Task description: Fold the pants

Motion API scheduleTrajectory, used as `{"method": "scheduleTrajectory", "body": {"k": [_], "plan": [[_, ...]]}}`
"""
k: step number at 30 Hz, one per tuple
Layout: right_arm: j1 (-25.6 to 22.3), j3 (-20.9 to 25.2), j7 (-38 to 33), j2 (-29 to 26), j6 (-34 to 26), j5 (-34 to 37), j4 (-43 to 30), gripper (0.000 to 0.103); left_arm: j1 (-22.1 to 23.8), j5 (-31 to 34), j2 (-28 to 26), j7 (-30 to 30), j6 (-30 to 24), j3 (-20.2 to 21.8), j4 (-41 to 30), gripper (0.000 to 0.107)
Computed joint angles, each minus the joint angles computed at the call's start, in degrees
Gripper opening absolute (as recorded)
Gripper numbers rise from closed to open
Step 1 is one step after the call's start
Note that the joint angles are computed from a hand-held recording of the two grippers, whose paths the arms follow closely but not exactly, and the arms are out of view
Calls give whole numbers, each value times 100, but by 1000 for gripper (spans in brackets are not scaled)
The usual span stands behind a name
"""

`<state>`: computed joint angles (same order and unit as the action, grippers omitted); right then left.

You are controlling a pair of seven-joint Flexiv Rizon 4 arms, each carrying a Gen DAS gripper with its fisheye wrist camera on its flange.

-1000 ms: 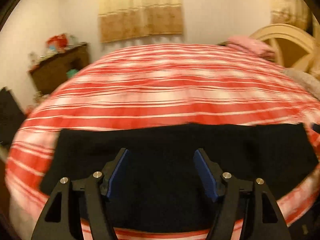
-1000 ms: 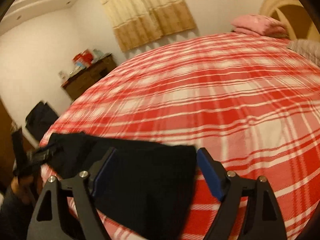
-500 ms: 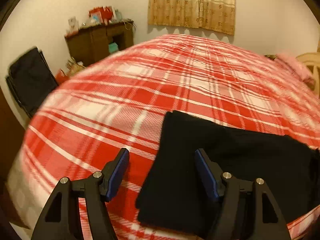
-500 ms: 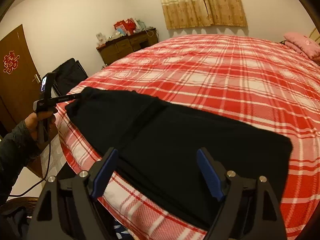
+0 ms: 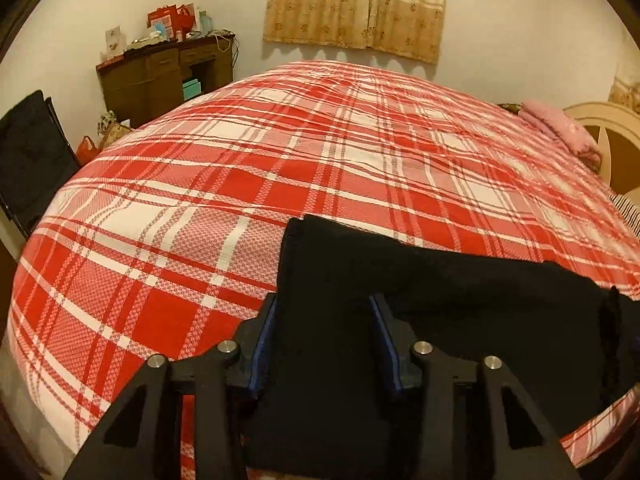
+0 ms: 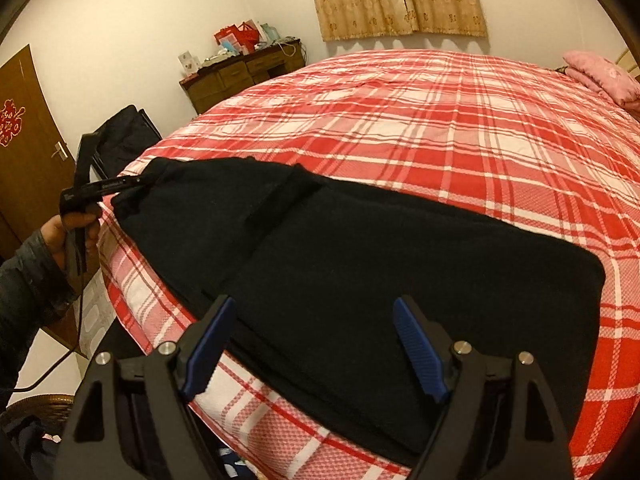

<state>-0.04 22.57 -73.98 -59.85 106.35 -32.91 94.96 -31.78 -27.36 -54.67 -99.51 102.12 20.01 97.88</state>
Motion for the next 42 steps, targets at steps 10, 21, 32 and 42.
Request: {"method": "scheduleTrajectory", "body": {"k": [10,21,32,42], "plan": [[152,-198,-31,41,102,100,58,84,463,-71,288,-65,684,-767,366,25],[273,-486,275,160,552,270,266,84,1401,413,761,-293,1851,-2255,880,22],[427,-1033,751,587,1206,572,826,84,875,588,828,267,1722,-2474,198,22],[376,-1384,1033,827,1539,809,1277,84,495,763,356,773,837,-2657,-1080,22]]}}
